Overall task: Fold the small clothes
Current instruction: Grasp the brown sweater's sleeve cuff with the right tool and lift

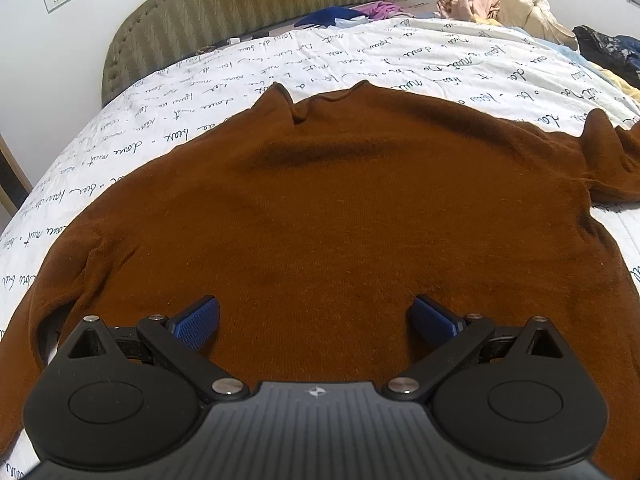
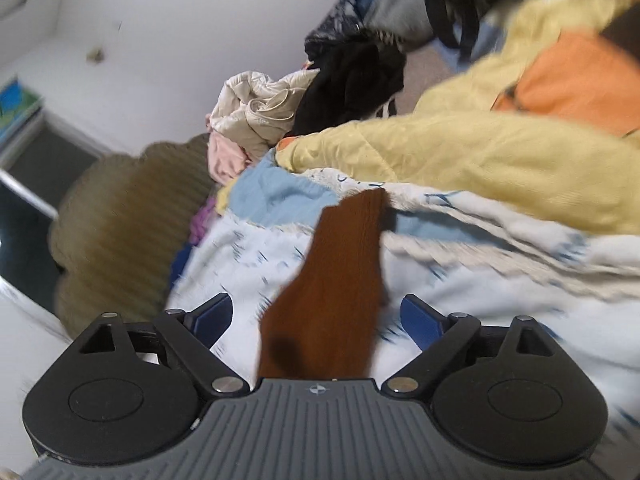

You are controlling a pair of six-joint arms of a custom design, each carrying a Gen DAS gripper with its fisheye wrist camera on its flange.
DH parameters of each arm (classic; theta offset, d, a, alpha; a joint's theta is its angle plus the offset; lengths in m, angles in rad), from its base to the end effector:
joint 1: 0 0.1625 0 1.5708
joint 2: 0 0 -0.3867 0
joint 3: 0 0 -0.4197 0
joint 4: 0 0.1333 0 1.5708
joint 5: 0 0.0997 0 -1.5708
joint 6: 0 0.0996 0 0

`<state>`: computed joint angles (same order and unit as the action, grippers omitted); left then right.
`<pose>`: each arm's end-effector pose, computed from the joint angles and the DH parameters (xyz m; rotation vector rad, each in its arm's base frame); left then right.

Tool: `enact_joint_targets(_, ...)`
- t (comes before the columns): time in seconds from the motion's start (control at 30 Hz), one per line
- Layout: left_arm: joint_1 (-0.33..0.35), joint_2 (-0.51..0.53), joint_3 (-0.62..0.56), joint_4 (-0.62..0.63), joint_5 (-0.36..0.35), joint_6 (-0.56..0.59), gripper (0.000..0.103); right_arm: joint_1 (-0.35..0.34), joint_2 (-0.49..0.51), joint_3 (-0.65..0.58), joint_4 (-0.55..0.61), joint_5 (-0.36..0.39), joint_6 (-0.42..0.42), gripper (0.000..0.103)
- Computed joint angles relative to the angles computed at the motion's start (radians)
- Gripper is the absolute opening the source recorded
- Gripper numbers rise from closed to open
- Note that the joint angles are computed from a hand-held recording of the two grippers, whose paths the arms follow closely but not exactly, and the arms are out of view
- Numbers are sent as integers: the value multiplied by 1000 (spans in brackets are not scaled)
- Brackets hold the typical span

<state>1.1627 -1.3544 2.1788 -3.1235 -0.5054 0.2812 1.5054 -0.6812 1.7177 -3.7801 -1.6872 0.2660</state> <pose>0.0140 -0.5230 0.2624 0.2511 2.0206 -0.8299 0.0794 -0.6505 0.0984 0.5282 2.5483 -1.7342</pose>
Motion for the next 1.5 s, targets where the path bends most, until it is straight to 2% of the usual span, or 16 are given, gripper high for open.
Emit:
enact_joint_targets(0.1,3,3,-7,9,4,-4,103,-16,28,-53,15,68,53,70)
enact_joint_targets(0.13,4,3,-9,10,5,-3,103,-17,31,-65,22,71,58,58)
enact_joint_targets(0.17,5,4,-11,11,5,-3,103,-14,43,-85,30,61,67,36)
enact_joint_targets(0.23,6,0,-10,15,4,-5,103,-5,53,-118,55,3,88,12)
enact_joint_targets(0.3,7,-4,-9,14,4,-5,103,4,61,-125,32,-27,68,11)
enact_joint_targets(0.37,9,-10,-8,5,6,4,103,25,54,-117,-3,-91,7,11)
enact_joint_targets(0.47,12,-20,-4,-16,5,14,103,72,42,-115,-91,-248,-136,11)
enact_joint_targets(0.57,21,-30,-3,-37,-6,18,103,121,47,-133,-237,-412,-329,11)
enact_joint_targets(0.63,28,-38,-2,-45,-17,18,103,152,58,-150,-310,-469,-456,11)
enact_joint_targets(0.8,39,-45,0,-56,-21,28,103,229,99,-150,-333,-434,-654,11)
enact_joint_targets(0.97,52,-59,5,-65,-14,26,103,308,172,-181,-221,-371,-729,11)
enact_joint_targets(1.2,68,-78,9,-72,-6,12,103,410,313,-315,-36,-383,-857,11)
enact_joint_targets(1.27,72,-83,11,-76,-7,14,103,430,342,-343,8,-387,-866,11)
enact_joint_targets(1.43,78,-96,20,-82,-10,14,103,460,376,-378,148,-373,-791,11)
enact_joint_targets(1.5,79,-97,22,-92,-8,21,103,471,398,-399,181,-369,-788,11)
